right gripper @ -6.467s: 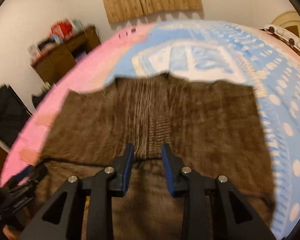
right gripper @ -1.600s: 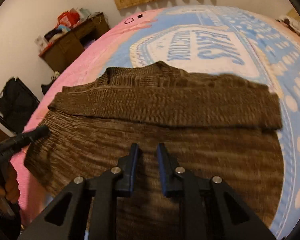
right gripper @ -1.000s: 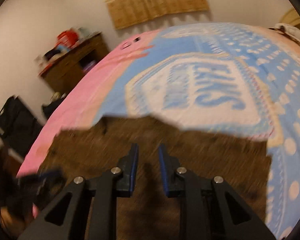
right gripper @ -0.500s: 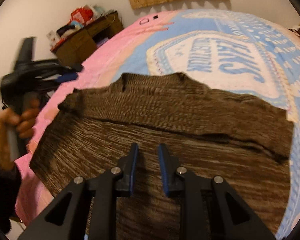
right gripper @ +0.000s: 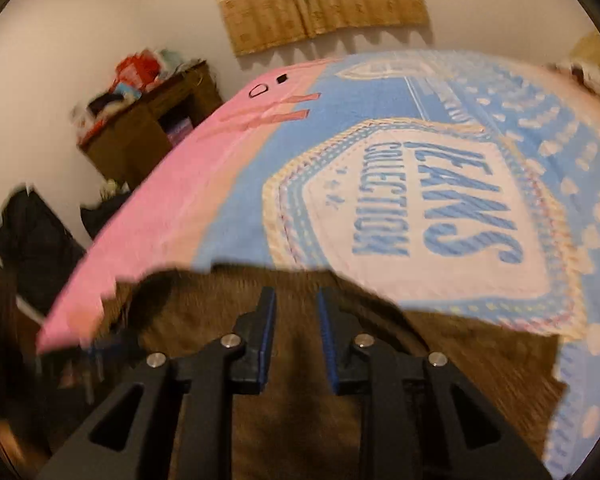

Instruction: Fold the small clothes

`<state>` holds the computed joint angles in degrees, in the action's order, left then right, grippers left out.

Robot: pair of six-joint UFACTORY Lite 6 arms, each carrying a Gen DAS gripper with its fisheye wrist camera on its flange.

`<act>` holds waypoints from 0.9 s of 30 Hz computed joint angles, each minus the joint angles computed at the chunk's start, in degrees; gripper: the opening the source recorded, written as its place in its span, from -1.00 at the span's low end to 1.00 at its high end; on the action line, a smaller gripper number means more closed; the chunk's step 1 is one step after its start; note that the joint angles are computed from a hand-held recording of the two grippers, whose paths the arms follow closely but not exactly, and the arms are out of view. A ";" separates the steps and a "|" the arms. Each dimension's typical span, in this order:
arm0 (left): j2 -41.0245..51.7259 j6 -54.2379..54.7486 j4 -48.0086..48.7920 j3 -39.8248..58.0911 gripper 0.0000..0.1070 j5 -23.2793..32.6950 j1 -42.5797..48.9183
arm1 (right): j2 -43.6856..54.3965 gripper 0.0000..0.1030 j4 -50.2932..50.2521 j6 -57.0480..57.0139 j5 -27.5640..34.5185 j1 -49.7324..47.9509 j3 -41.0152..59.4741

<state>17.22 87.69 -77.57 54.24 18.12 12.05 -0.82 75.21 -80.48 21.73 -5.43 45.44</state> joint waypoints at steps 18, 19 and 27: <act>-10.88 -7.08 10.70 -5.09 -0.39 12.72 13.82 | 11.15 -0.32 -6.37 4.12 -2.76 -19.22 11.93; -12.47 -5.95 10.61 -7.25 -0.40 14.15 15.24 | 9.78 -0.32 -5.60 3.35 0.04 -21.32 10.72; -34.20 6.54 11.03 -30.63 -0.39 20.28 28.32 | -15.41 -0.16 -10.62 -6.35 20.53 -43.72 -14.43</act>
